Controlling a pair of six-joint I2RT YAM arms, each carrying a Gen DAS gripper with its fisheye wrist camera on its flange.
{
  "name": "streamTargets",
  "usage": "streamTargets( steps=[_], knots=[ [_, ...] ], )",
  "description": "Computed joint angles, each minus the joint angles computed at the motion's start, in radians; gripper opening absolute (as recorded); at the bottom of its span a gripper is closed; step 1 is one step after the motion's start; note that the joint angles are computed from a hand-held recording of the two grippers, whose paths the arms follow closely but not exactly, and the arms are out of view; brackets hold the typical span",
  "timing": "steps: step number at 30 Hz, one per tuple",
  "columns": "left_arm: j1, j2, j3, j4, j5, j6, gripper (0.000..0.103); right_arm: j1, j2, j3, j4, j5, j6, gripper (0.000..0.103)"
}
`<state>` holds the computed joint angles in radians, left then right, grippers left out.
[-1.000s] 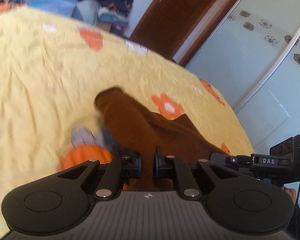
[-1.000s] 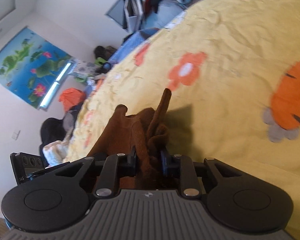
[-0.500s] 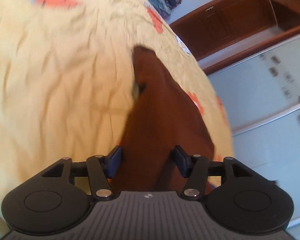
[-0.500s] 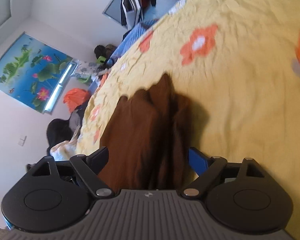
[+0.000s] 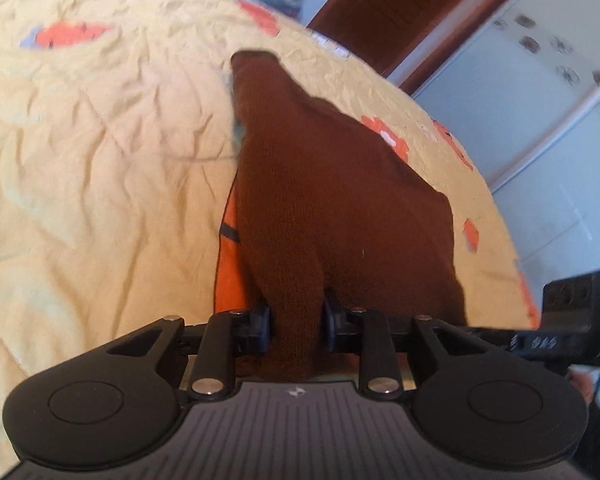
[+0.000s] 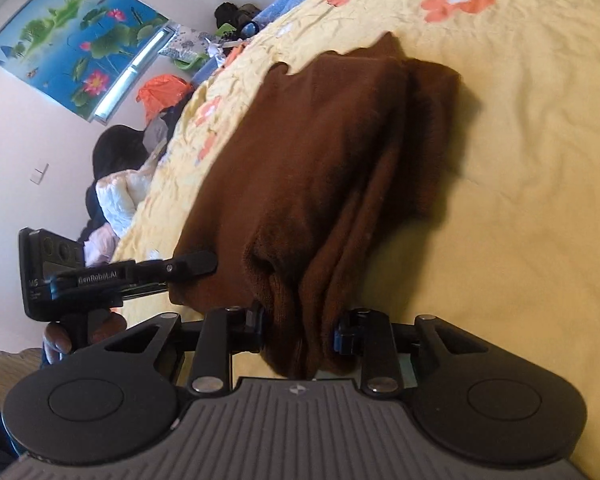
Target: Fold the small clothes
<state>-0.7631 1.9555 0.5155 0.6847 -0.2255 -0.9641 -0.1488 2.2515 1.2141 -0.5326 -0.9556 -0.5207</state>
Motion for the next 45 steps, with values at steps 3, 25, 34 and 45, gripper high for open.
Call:
streamTargets(
  steps=[3,25,34,45],
  knots=[
    [-0.077,-0.081,0.007,-0.126,-0.139,-0.021,0.038,-0.018,0.034,0.073,-0.102,-0.036,0.006,0.046],
    [-0.201,0.239,0.531,-0.415,-0.369,0.396,0.073,0.209,0.318,0.783,-0.131,0.309,0.219,0.014],
    [-0.219,0.129,0.383,-0.318,-0.407,0.360,0.076,0.179,0.017,0.341,0.236,0.275,0.315,0.057],
    [-0.203,0.233,0.460,-0.337,-0.410,0.319,0.085,0.264,0.233,0.629,0.068,0.247,0.410,0.072]
  ],
)
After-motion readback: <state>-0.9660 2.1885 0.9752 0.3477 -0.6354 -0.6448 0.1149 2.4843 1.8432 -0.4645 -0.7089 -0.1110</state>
